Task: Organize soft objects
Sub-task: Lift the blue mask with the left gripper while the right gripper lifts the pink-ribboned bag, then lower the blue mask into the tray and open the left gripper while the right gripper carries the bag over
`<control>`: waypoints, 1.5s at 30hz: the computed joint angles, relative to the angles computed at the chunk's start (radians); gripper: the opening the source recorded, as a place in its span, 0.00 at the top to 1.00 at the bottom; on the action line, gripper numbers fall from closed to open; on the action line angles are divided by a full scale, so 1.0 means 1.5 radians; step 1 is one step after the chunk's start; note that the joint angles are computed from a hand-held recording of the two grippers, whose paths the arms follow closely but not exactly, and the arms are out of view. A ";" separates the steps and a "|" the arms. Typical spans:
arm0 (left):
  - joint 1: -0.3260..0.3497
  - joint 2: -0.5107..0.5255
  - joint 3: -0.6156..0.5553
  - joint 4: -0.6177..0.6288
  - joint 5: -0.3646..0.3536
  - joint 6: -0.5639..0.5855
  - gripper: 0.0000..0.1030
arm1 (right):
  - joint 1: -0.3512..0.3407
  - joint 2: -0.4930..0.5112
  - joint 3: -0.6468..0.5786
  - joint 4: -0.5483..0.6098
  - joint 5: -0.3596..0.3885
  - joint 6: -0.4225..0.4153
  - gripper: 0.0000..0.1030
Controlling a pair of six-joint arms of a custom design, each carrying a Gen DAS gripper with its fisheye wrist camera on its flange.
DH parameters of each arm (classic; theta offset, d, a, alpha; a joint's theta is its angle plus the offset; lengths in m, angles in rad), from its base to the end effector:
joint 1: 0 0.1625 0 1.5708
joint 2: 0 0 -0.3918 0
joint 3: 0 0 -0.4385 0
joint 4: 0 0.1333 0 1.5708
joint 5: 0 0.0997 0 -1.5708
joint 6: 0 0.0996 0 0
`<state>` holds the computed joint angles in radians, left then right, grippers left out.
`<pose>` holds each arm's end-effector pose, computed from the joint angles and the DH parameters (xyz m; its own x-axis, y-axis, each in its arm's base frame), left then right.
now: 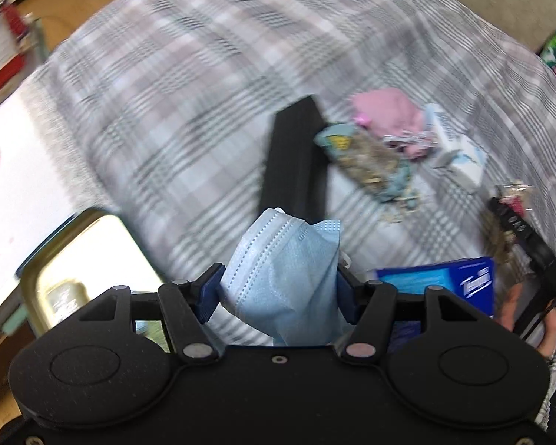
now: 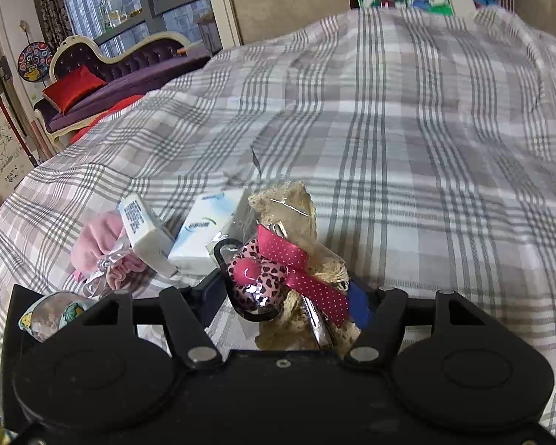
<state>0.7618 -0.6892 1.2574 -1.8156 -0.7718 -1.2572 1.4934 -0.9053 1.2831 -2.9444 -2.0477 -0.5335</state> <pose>-0.3974 -0.6619 0.0781 -0.7503 -0.4184 -0.5119 -0.0895 0.8315 -0.5483 0.0272 -0.7824 0.3445 -0.7584 0.1141 0.6417 -0.3991 0.6971 -0.5956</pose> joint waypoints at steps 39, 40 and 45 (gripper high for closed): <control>0.027 -0.280 0.360 0.032 0.032 -0.312 0.44 | 0.139 -0.253 0.314 0.370 0.136 -0.058 0.35; 0.032 -0.277 0.355 0.030 0.030 -0.305 0.44 | 0.144 -0.250 0.313 0.394 0.131 -0.060 0.35; 0.058 -0.256 0.325 0.025 0.011 -0.260 0.44 | 0.171 -0.239 0.333 0.462 0.085 -0.096 0.35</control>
